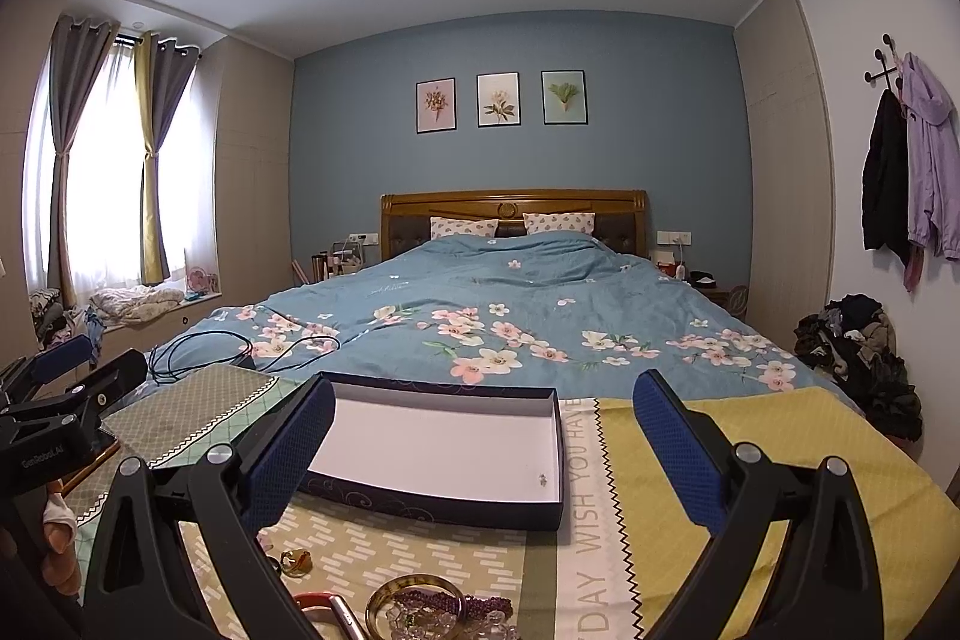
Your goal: Organize jewelry
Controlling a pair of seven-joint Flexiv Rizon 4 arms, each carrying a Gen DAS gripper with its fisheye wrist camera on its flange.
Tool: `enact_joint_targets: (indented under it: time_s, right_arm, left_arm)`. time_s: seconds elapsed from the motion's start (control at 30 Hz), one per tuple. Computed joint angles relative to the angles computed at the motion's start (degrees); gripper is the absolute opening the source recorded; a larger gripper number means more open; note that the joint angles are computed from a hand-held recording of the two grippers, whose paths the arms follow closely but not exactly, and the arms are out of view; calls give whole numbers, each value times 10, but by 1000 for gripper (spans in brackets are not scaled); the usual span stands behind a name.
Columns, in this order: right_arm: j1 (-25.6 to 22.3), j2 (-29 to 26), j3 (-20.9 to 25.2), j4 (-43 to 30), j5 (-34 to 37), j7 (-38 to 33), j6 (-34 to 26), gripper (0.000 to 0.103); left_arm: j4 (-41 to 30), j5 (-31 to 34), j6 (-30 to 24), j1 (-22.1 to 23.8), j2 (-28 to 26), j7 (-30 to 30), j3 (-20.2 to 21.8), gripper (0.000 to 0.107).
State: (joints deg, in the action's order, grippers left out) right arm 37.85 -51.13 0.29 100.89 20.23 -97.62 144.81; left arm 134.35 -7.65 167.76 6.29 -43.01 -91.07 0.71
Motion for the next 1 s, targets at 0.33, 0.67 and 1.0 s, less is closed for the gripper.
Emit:
enact_joint_targets:
  time_s: [0.33, 0.67, 1.0]
  right_arm:
    - [-3, -2, 1, 1, -6, 4, -3, 96]
    - [-4, -2, 1, 4, -11, 8, -3, 96]
    - [-3, -3, 0, 4, -10, 8, -5, 96]
  left_arm:
    - [-1, -1, -4, -3, 0, 2, 0, 97]
    - [-1, -1, -3, -3, -1, 1, -1, 97]
    - [0, 6, -6, -1, -1, 0, -1, 97]
